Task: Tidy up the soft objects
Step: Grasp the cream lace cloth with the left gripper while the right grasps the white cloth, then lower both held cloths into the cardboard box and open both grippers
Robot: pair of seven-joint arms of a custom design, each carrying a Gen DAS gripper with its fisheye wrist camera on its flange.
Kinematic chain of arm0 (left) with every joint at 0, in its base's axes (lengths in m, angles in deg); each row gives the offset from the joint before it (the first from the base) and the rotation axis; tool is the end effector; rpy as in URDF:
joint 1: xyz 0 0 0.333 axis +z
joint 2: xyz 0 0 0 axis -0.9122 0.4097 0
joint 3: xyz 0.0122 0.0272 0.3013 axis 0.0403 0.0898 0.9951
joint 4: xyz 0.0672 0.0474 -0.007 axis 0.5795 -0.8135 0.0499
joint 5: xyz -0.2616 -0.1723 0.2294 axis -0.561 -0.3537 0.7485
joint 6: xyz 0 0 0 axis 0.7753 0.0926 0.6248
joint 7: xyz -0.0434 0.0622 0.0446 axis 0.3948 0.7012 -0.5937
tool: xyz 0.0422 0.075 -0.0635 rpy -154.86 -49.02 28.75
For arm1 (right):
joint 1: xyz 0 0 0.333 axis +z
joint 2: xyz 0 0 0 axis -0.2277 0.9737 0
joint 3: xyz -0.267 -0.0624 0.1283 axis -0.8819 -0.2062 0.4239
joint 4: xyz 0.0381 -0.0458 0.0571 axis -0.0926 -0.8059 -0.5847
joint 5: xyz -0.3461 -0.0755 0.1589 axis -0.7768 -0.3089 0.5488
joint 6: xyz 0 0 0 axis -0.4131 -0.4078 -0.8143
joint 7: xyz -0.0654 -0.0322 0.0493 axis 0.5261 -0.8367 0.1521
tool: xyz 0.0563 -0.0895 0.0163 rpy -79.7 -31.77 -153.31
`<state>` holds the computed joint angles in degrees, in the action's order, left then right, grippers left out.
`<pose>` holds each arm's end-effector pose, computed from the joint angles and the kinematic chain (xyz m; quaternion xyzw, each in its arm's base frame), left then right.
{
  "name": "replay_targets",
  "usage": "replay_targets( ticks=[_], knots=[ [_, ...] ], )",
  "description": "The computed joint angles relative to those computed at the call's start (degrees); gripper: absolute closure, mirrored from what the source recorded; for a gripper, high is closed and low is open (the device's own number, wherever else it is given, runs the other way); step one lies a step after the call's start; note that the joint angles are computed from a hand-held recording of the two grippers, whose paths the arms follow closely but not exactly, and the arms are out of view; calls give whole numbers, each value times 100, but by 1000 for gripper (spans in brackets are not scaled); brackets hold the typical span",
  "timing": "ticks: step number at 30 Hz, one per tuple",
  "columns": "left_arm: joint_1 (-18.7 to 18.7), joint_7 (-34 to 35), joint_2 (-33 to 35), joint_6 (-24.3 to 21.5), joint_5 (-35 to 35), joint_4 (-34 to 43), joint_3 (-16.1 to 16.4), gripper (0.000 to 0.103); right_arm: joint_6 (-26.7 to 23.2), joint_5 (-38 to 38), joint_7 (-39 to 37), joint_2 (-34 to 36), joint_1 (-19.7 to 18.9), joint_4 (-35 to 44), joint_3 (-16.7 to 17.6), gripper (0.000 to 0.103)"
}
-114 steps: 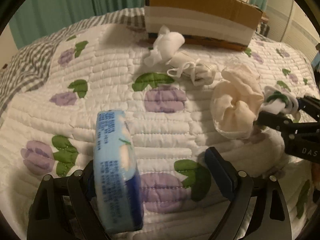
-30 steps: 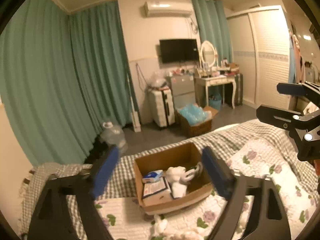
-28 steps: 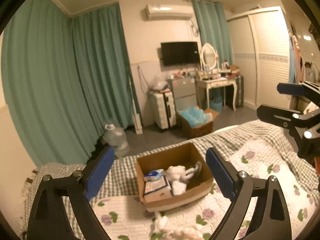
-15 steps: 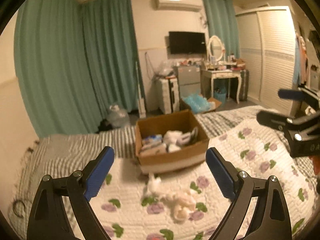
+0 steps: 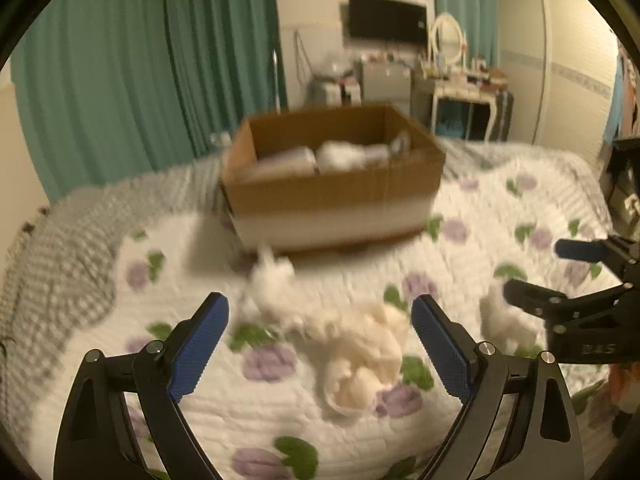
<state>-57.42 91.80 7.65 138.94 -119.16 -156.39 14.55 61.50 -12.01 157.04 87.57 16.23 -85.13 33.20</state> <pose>0.6369 -0.0311 0.4276 -0.4359 0.7971 -0.3511 0.2265 0.6302 0.2838 0.4155 -0.5757 0.7276 -0.2928 0.2312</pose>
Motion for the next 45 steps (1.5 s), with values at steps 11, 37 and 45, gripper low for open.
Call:
replay_targets(
  ticks=[11, 37, 45],
  knots=[
    [58, -815, 510, -170, 1311, 5, -138, 9, -68, 2128, -1581, 760, -364, 331, 249, 34],
    [281, 262, -415, -2051, -93, 240, 360, 70, 498, 1181, -793, 180, 356, 188, -183, 76],
    [11, -92, 71, -1975, -79, 1616, 522, 70, 253, 914, -1199, 278, 158, 1250, -122, 75]
  ],
)
